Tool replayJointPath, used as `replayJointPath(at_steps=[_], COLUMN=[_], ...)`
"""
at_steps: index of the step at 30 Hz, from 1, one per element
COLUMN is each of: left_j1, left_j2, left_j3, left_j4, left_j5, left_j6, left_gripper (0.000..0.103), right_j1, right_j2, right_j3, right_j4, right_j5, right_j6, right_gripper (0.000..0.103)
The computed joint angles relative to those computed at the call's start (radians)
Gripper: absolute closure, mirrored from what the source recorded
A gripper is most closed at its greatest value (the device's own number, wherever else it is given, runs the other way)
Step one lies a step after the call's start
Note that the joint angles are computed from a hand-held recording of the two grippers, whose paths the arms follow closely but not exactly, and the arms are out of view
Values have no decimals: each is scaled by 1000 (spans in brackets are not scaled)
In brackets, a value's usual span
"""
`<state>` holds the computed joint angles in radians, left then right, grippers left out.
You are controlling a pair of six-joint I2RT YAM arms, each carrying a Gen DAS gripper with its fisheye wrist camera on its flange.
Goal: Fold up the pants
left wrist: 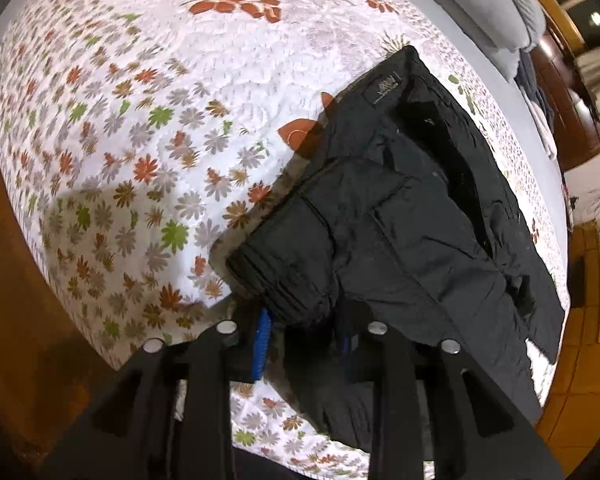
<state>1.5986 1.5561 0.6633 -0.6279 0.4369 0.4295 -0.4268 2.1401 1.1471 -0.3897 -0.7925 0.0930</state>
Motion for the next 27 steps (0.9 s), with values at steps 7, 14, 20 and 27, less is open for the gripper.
replayJointPath(at_steps=[7,14,20,27], left_j1=[74,-182,-398,-509], left_j2=[-152,72,478,853], left_j3=[87,381,777,1268], left_j4=[-95,-70,-190,-373], left_j5=[50,131,123,98], left_j6=[170,-38,-172,-214], left_gripper=[13,3,3,3], right_j1=[-60,119,167,267], right_j2=[-244,-158,68,288], right_j3=[9,127,429,1025], right_j4=[-119,-194,-413,-710], right_j5=[242,251,300,187], right_j6=[-113,-169,-61,-70], right_gripper=[48,40,44,13])
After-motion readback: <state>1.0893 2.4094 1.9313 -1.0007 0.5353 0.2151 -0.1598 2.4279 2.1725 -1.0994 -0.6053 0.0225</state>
